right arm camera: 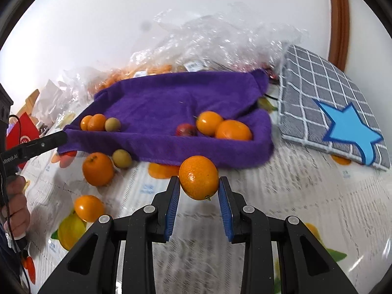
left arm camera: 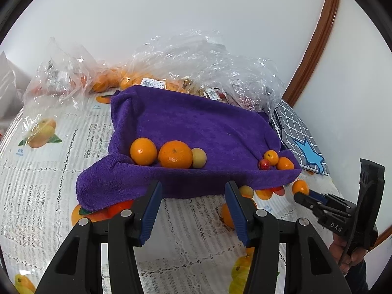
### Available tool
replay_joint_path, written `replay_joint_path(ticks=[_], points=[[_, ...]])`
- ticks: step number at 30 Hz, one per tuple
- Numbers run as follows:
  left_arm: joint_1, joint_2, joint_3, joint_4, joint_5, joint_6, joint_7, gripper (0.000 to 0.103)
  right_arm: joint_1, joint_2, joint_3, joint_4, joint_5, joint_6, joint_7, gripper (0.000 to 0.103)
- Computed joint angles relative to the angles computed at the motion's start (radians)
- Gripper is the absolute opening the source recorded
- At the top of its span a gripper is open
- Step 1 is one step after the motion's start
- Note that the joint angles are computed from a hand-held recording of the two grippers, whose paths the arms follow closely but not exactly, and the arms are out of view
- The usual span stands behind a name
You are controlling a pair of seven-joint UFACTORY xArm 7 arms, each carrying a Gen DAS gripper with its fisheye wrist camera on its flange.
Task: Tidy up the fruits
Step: 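Hold the orange in the right tool while the left tool grasps another orange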
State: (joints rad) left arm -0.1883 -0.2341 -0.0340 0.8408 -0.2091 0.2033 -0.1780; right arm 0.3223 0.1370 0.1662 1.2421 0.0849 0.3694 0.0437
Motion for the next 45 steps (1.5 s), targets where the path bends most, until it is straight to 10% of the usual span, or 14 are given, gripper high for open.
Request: replay_joint_path(ticks=[15, 26, 39, 45], points=[[-0.036, 0.018, 0.023, 0.016, -0.075, 0.024, 0.073, 0.051, -0.038, -0.045, -0.026, -0.063, -0.004, -0.041, 0.052, 0.032], [-0.128, 0.053, 0.058, 0.074, -0.414, 0.097, 0.361, 0.051, -0.049, -0.049, -0.012, -0.070, 0.074, -0.041, -0.023, 0.032], [-0.035, 0.139, -0.069, 0.140, -0.047, 0.161, 0.068, 0.051, -0.041, -0.048, -0.010, -0.068, 0.080, -0.031, -0.055, 0.032], [-0.042, 0.142, -0.062, 0.141, -0.036, 0.164, 0.070, 0.042, -0.041, -0.050, -0.012, -0.070, 0.076, -0.029, -0.052, 0.032]])
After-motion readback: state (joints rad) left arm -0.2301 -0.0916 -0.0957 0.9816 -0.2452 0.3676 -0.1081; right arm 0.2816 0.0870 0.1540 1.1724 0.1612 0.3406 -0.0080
